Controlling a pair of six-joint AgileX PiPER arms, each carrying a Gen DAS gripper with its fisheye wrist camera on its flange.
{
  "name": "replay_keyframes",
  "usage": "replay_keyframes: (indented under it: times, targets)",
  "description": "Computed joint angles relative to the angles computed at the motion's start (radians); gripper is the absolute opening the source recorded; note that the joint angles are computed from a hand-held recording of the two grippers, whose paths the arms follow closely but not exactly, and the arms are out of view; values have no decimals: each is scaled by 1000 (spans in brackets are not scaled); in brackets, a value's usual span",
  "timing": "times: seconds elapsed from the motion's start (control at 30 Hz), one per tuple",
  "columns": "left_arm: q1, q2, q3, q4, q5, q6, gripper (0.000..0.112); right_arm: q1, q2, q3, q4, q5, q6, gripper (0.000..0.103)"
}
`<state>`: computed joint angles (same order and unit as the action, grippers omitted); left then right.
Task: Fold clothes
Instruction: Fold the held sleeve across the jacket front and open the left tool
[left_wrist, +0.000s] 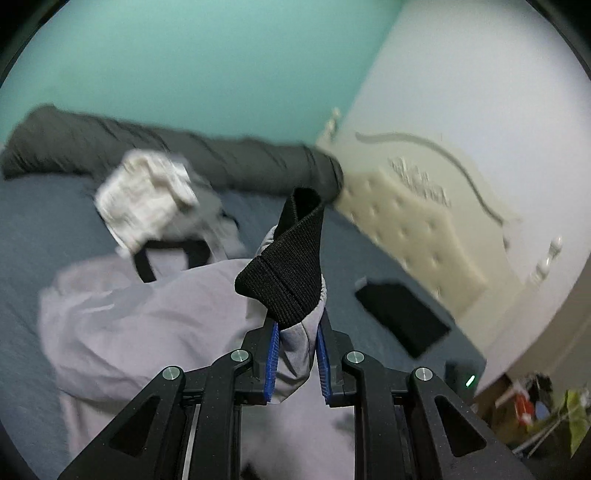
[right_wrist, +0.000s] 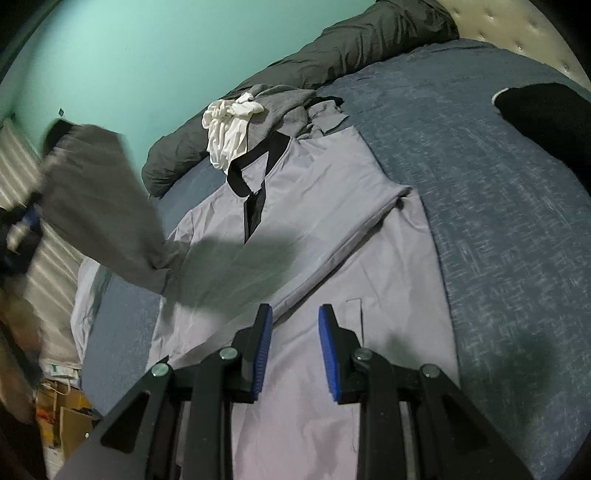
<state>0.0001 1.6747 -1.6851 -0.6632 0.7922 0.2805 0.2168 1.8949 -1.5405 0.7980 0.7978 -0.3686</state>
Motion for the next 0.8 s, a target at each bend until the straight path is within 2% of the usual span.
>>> replay_keyframes:
  times: [0.13, 0.27, 0.33, 0.4, 0.47, 0.6, 0.8]
  targets:
    - [-109, 27, 124, -5, -86, -5, 19, -31, 5, -9, 11, 40, 11, 26]
    - [-162, 101, 141, 46, -49, -58, 23, -44, 37, -38, 10, 81, 36, 32]
    - [-170, 99, 176, 68, -45, -65, 31, -40, 56, -62, -3, 97, 50, 34]
    - [-153, 79, 217, 47, -54, -32, 53, -36, 82, -93, -19, 118, 68, 38]
    - [-118, 36, 270, 10, -64, 7, 63, -35, 106, -118, -27, 135, 88, 49]
    - [-33, -23, 328, -21, -36, 66, 65, -36, 162, -164, -17, 159, 123, 54]
    - [138, -76, 405, -26, 6, 129, 65, -4, 204, -222, -169, 156, 240, 56]
